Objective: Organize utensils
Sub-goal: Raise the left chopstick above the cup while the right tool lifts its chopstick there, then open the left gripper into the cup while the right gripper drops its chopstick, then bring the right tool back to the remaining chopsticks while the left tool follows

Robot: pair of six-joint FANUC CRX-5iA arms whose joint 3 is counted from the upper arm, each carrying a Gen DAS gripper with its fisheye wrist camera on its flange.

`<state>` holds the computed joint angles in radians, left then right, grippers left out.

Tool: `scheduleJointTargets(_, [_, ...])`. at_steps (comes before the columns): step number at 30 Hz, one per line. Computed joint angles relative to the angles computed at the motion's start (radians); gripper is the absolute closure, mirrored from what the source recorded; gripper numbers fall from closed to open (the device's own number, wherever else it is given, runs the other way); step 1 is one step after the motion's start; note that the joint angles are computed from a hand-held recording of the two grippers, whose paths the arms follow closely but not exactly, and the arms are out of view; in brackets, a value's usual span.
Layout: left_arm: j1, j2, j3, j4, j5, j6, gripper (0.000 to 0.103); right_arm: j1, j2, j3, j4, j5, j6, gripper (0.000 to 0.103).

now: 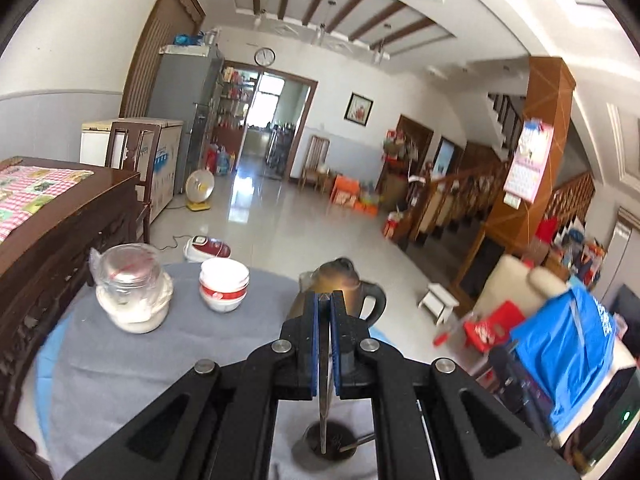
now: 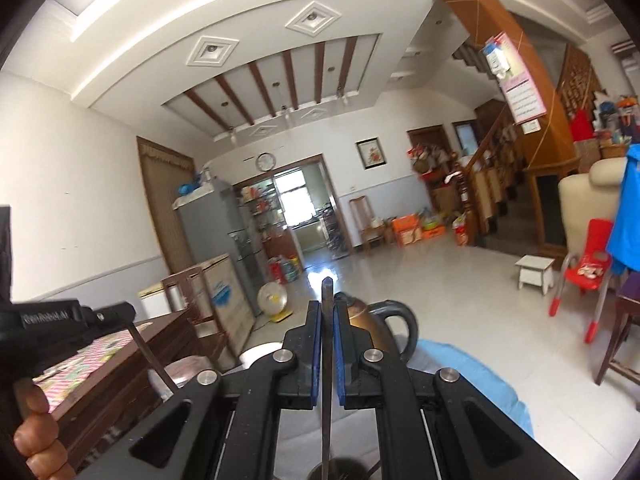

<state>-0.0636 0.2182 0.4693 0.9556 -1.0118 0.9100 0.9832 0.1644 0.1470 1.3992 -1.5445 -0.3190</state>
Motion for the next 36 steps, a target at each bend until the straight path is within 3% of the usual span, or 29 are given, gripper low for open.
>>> scheduleJointTargets(3, [-0.040,0.012,-0.023,-0.036,0.048,0.026,0.097,-0.028,-0.002,-0.016,-0.043,0.015,-0.004,0.097])
scheduleJointTargets(8, [-0.065,0.044,-0.034,-0.137,0.034,0.094,0.097,-0.043,-0.025,-0.063,-0.159,0.076,-0.018,0.097])
scheduleJointTargets(14, [-0.056,0.053,-0.040,-0.201,-0.046,0.104,0.097,-0.030,-0.098,-0.143,-0.270,0.175,-0.082,0.093])
scheduleJointTargets(16, [-0.042,0.040,-0.052,-0.197,-0.076,0.072,0.092,-0.017,-0.123,-0.166,-0.293,0.190,-0.104,0.091])
scheduleJointTargets(17, [-0.035,0.026,-0.070,-0.192,-0.079,0.055,0.080,-0.007,-0.135,-0.175,-0.297,0.191,-0.122,0.091])
scheduleJointTargets(18, [-0.023,0.013,-0.086,-0.183,-0.090,0.028,0.059,0.001,-0.150,-0.196,-0.290,0.193,-0.146,0.089])
scheduleJointTargets(20, [0.002,-0.016,-0.126,-0.163,-0.093,-0.013,0.051,0.030,-0.184,-0.239,-0.265,0.189,-0.196,0.079])
scheduleJointTargets(23, [0.049,-0.064,-0.189,-0.153,-0.097,-0.075,0.051,0.091,-0.217,-0.290,-0.212,0.129,-0.262,0.042])
scheduleJointTargets(24, [0.072,-0.088,-0.218,-0.165,-0.103,-0.095,0.051,0.105,-0.218,-0.296,-0.192,0.114,-0.277,0.040])
scheduleJointTargets(27, [0.125,-0.142,-0.289,-0.214,-0.105,-0.137,0.051,0.167,-0.229,-0.317,-0.166,0.067,-0.293,0.044])
scheduleJointTargets(28, [0.136,-0.159,-0.310,-0.241,-0.102,-0.146,0.051,0.182,-0.233,-0.326,-0.159,0.066,-0.303,0.054])
scheduleJointTargets(30, [0.160,-0.202,-0.363,-0.295,-0.088,-0.167,0.051,0.212,-0.234,-0.329,-0.181,0.081,-0.298,0.063])
scheduleJointTargets(36, [0.209,-0.313,-0.501,-0.400,-0.050,-0.224,0.049,0.248,-0.176,-0.287,-0.309,0.120,-0.236,0.063])
